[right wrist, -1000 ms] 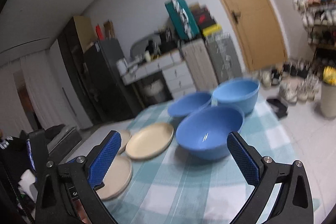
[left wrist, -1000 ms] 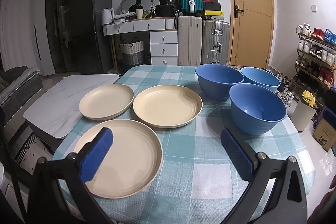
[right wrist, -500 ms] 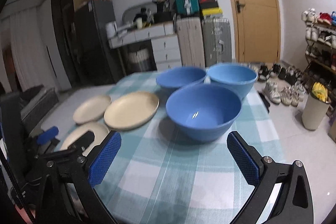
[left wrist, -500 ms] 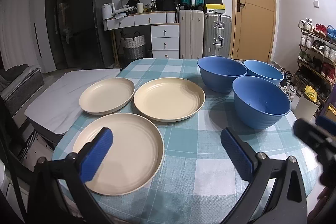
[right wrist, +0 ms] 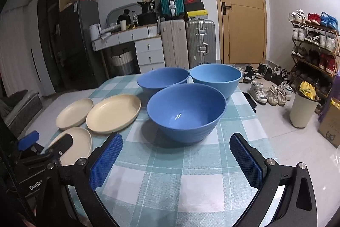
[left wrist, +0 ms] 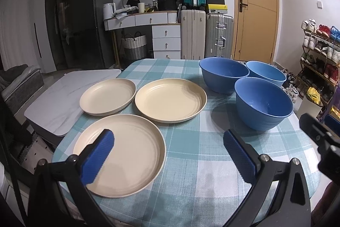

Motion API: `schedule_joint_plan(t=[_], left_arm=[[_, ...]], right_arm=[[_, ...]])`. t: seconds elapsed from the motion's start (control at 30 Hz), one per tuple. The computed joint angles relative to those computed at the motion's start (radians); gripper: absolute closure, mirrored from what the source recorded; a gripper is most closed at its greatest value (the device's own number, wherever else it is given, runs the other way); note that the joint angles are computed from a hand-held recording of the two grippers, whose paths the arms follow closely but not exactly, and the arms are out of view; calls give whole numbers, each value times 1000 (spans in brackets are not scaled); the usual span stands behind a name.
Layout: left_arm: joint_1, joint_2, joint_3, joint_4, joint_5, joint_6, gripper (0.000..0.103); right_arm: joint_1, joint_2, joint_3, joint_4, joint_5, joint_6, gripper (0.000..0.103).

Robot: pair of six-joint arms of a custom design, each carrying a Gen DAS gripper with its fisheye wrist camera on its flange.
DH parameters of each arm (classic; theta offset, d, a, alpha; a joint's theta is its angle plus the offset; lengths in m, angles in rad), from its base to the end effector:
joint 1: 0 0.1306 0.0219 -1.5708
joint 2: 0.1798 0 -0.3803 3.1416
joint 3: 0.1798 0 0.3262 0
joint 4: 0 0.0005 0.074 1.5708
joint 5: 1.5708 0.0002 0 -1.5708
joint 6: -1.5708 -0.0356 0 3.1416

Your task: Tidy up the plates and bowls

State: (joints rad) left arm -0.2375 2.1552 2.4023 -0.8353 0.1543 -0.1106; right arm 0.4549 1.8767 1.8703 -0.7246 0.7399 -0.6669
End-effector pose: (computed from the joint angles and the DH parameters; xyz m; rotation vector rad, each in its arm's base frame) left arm 0.6712 -0.1686 0.4242 0.4618 2.1109 -0.2398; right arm 0.5499 0.2417 0.3977 0.5730 2.0118 -0.1874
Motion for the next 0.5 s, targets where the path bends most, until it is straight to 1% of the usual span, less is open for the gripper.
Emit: schedule_joint_plan(t=[0.03, 0.07, 0.13, 0.2, 0.3, 0.4, 0.5], left_arm=[[0, 0, 0, 1, 0, 1, 0], [0, -3, -6, 5, -1, 2, 0], [0, -11, -21, 18, -1, 1, 0], [-1, -19, -37, 31, 2, -2, 0], [-6, -28, -56, 39, 0, -16, 0], [-10, -32, -65, 45, -8, -27, 0], [-7, -23, -50, 32, 32, -34, 0]], right_arm=[[2, -9, -18, 32, 1, 13, 0], [4, -10, -20, 38, 9, 19, 0], [11, 1, 6, 3, 44, 26, 0], [15, 8, 18, -8, 51, 37, 0], [16, 16, 30, -15, 29, 46, 0], [14, 28, 53, -41, -7, 46, 0], [16, 26, 47, -39, -10, 45, 0]])
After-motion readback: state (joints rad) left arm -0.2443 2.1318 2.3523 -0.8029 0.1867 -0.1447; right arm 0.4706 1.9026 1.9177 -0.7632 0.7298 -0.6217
